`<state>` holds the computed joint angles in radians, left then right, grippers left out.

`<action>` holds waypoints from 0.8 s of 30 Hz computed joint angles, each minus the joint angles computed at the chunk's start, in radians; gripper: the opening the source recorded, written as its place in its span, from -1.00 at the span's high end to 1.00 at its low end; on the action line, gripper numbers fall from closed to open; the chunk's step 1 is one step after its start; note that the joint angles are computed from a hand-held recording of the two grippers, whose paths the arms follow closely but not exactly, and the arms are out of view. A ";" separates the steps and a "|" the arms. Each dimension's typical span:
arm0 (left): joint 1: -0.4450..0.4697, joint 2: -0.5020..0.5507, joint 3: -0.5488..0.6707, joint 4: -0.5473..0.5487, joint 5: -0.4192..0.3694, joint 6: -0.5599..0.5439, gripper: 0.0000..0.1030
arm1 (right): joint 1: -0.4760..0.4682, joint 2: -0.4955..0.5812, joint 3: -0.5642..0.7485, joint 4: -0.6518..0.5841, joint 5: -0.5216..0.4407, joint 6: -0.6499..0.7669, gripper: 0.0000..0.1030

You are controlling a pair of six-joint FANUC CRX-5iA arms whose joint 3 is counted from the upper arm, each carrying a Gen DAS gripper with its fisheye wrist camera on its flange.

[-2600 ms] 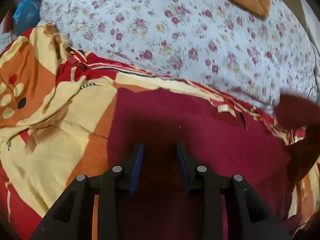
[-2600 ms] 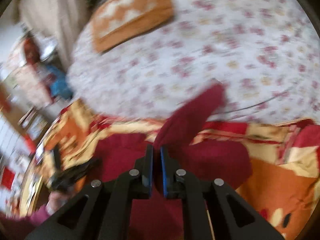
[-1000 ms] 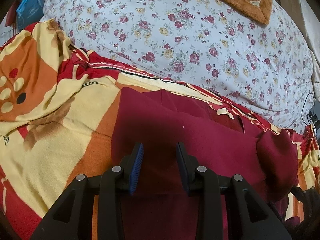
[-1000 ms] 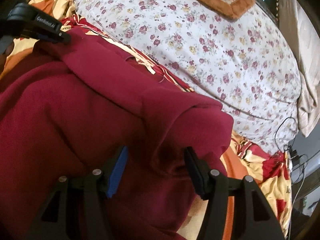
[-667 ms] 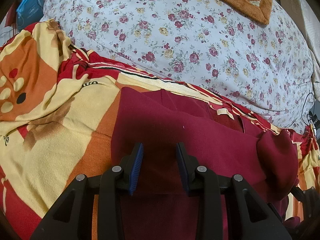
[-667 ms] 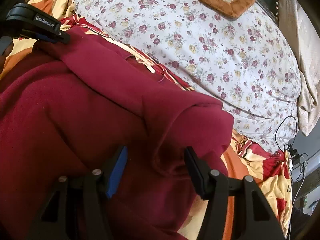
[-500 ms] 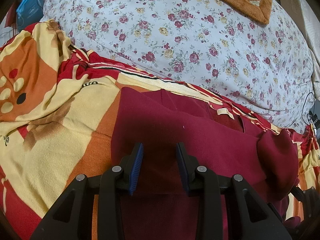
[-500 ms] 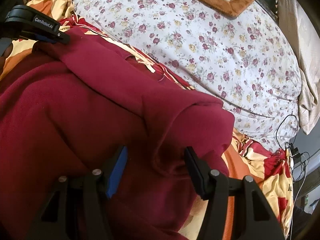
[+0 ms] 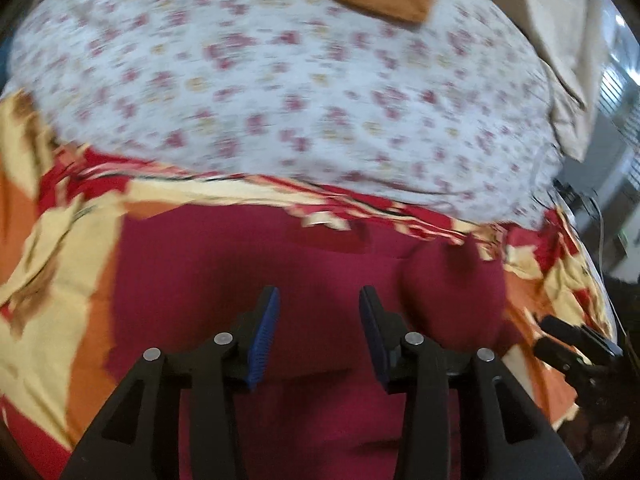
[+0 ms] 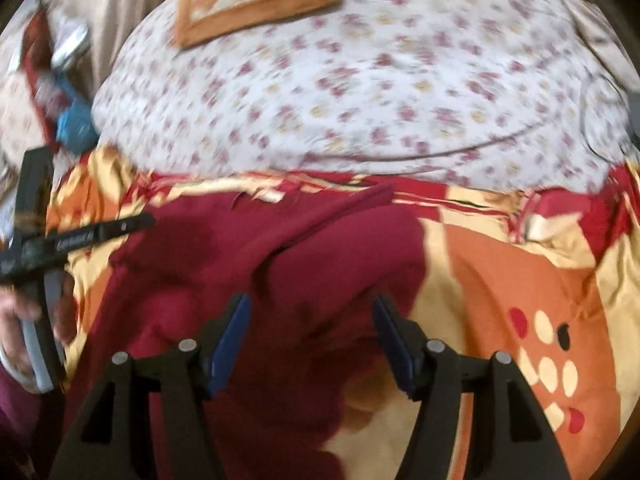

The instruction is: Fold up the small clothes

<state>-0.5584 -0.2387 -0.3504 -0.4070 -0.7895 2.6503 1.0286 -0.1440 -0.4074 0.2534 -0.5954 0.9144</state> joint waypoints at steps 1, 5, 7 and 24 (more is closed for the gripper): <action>0.006 0.027 0.025 0.029 0.009 -0.044 0.41 | -0.008 -0.007 -0.011 0.012 0.009 -0.020 -0.30; 0.043 0.189 0.158 0.204 0.059 -0.291 0.32 | -0.038 -0.021 -0.031 0.002 0.034 -0.032 -0.30; 0.040 0.293 0.265 0.247 0.013 -0.353 0.27 | -0.051 -0.023 -0.029 -0.021 0.034 -0.014 -0.30; 0.052 0.417 0.478 0.160 -0.117 -0.313 1.00 | -0.122 -0.023 -0.020 -0.111 0.046 0.059 -0.38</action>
